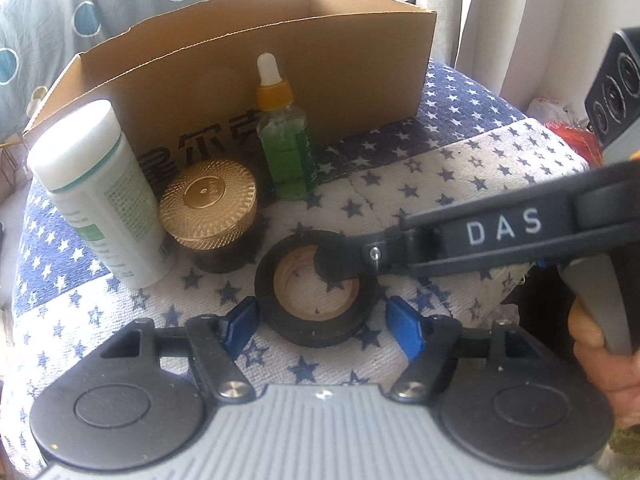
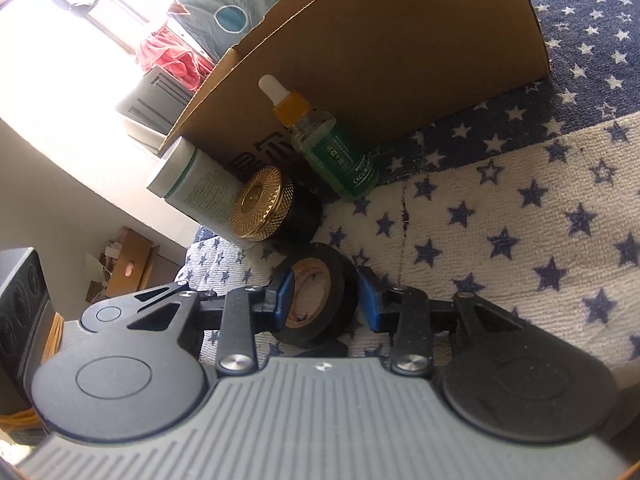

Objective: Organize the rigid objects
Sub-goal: 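Close the right gripper on the rim of the black tape roll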

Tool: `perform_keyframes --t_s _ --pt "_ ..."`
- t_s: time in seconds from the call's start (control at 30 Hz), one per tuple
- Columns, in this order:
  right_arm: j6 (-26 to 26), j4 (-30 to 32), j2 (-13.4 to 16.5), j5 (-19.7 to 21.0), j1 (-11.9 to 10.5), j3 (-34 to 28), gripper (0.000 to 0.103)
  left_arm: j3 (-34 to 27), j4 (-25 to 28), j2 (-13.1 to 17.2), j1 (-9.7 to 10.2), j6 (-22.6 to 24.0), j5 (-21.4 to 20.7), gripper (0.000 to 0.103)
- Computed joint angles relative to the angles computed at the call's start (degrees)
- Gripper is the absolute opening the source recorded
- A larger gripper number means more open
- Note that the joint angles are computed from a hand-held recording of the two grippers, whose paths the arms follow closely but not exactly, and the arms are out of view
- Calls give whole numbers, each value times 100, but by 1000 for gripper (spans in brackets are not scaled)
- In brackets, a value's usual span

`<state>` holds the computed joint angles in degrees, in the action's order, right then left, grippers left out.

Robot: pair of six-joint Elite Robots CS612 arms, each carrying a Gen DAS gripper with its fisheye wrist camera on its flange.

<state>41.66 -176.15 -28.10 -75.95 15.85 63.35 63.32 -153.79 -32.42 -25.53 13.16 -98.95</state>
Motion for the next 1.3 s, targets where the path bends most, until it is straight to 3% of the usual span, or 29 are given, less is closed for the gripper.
perform_keyframes --t_s 0.4,0.7,1.03,1.2,1.3 --pt "204 -358 52 213 -56 63 34 -37 -374 111 -25 -228 1 89" --pt "310 -526 84 361 -90 79 37 -93 -160 114 6 -161 -179 103" --pt "433 -883 188 554 -101 18 59 -44 -294 109 50 -188 -367 103" --pt "384 -991 247 600 -77 -69 75 30 -453 93 97 -284 -519 103" --pt "331 -960 270 593 -62 -123 78 63 -458 72 109 -287 -539 103"
